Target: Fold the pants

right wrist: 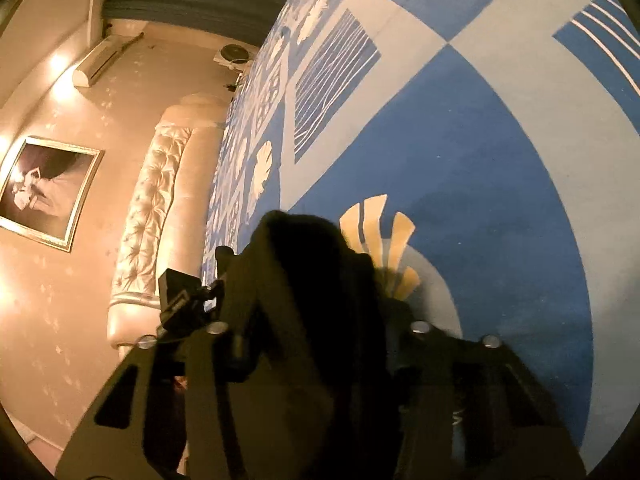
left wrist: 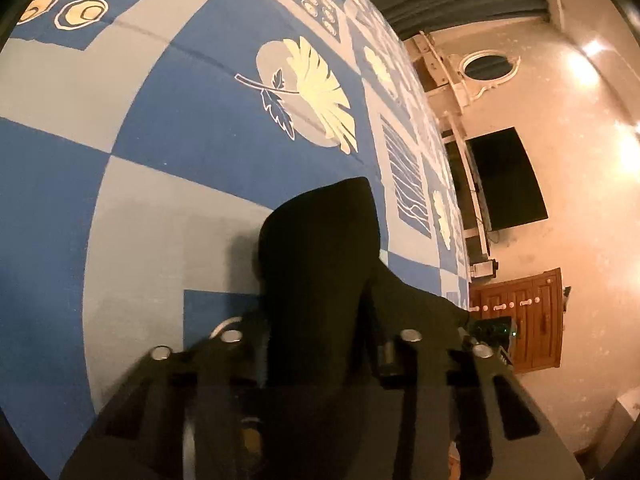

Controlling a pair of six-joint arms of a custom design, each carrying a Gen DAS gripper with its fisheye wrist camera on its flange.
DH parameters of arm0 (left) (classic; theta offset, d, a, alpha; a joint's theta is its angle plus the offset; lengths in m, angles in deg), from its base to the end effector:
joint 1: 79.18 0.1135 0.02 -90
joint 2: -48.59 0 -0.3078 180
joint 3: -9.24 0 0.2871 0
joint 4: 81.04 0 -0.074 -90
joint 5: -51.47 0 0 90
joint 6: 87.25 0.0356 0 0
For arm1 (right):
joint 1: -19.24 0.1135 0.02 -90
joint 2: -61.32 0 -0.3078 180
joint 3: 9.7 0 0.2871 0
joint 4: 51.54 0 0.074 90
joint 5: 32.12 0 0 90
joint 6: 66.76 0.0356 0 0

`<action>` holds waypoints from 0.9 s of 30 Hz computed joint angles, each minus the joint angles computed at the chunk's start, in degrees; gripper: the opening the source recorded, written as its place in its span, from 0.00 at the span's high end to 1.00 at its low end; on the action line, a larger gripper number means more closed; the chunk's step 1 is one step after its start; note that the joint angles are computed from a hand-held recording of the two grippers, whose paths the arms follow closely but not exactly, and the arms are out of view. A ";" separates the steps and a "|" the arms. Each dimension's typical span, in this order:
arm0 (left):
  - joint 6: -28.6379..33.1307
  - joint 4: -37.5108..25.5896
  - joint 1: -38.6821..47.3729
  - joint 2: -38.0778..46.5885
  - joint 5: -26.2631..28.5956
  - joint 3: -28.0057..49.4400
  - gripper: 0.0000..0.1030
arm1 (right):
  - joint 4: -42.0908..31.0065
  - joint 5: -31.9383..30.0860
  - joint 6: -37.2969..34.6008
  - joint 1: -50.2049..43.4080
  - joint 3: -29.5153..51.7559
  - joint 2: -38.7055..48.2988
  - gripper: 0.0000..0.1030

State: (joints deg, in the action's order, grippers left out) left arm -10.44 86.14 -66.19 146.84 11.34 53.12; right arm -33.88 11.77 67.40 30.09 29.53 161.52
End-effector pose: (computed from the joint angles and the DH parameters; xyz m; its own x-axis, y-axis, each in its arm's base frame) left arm 0.2682 0.0339 0.0954 -0.9074 -0.3602 -0.2166 -0.0648 0.6291 -0.7747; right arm 0.2757 0.0790 0.0977 -0.9330 0.3129 -0.1776 0.0062 0.5076 0.8616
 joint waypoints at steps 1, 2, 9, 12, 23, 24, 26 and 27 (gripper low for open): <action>-0.13 0.45 0.28 -0.37 0.07 -0.45 0.71 | -0.25 0.71 0.11 0.49 -0.01 -0.74 0.62; -0.52 0.95 0.42 -0.55 0.12 -0.72 0.72 | -0.37 1.26 0.17 0.89 -0.14 -1.39 0.63; 3.11 -3.31 4.46 -5.90 -1.66 -0.41 0.76 | 0.40 5.15 3.15 6.44 3.77 -0.79 0.67; 7.77 -9.16 9.33 -4.42 -0.58 3.48 0.76 | 2.17 5.98 5.32 9.58 7.85 3.27 0.67; 21.04 -23.31 24.58 6.07 -0.28 17.98 0.76 | 4.39 8.24 12.82 20.31 27.66 19.76 0.67; 21.27 -23.78 25.20 7.07 -0.02 18.85 0.76 | 4.04 8.40 13.15 20.73 28.95 20.53 0.67; 22.18 -25.12 26.29 9.18 0.46 20.71 0.76 | 3.60 8.65 13.89 21.23 30.96 22.01 0.67; 22.48 -25.73 26.64 9.89 0.77 21.30 0.76 | 3.91 8.81 14.51 21.35 31.47 22.66 0.67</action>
State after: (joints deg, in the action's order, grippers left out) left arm 12.04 60.41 -39.55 156.73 12.11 74.41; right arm -29.97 20.58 81.90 51.44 61.00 184.18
